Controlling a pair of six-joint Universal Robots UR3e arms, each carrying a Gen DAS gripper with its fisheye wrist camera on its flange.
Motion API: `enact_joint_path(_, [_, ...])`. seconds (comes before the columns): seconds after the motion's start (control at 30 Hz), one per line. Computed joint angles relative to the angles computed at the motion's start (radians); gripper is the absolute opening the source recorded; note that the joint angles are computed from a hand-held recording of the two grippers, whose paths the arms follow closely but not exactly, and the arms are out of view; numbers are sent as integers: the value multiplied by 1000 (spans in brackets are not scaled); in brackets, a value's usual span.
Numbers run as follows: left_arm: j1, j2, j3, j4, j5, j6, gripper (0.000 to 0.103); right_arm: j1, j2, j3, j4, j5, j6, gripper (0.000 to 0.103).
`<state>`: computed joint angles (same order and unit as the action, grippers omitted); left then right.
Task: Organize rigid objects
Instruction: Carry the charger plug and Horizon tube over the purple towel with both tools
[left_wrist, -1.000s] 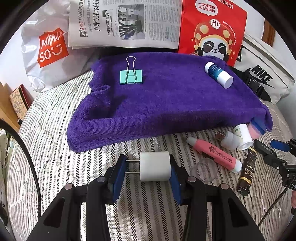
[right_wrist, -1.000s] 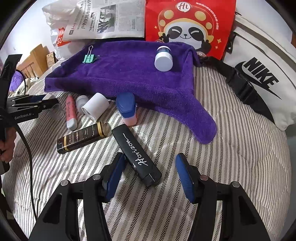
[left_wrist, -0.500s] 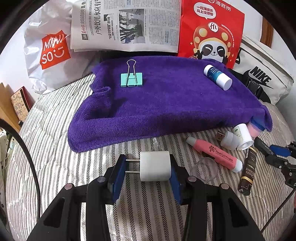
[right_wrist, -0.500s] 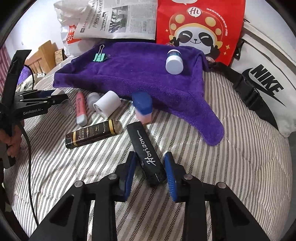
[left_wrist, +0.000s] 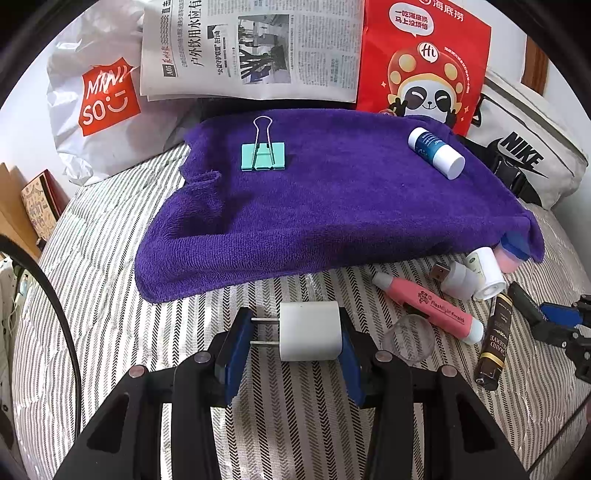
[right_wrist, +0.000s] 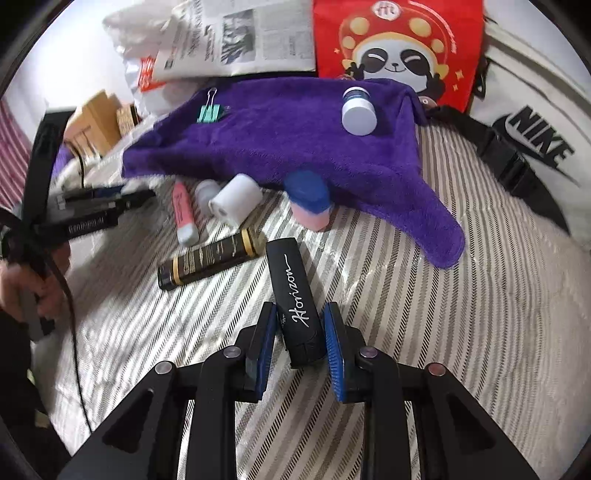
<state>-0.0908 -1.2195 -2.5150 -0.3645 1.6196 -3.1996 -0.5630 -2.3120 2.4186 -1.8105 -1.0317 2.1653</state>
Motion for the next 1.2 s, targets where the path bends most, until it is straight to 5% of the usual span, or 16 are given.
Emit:
enact_joint_path(0.23, [-13,-5,3,0,13,-19,42,57,18,-11,-41,-47,3,26])
enact_joint_path(0.73, [8,7,24,-52,-14,5,42,271,245,-18,-407,-133,165,37])
enact_joint_path(0.87, [19,13,16,-44,-27,14,42,272,263,-26,-412,-125,161,25])
enact_joint_path(1.2, [-6,-20,31,-24,1,-13,41,323,254,-28,-419,-176,252,23])
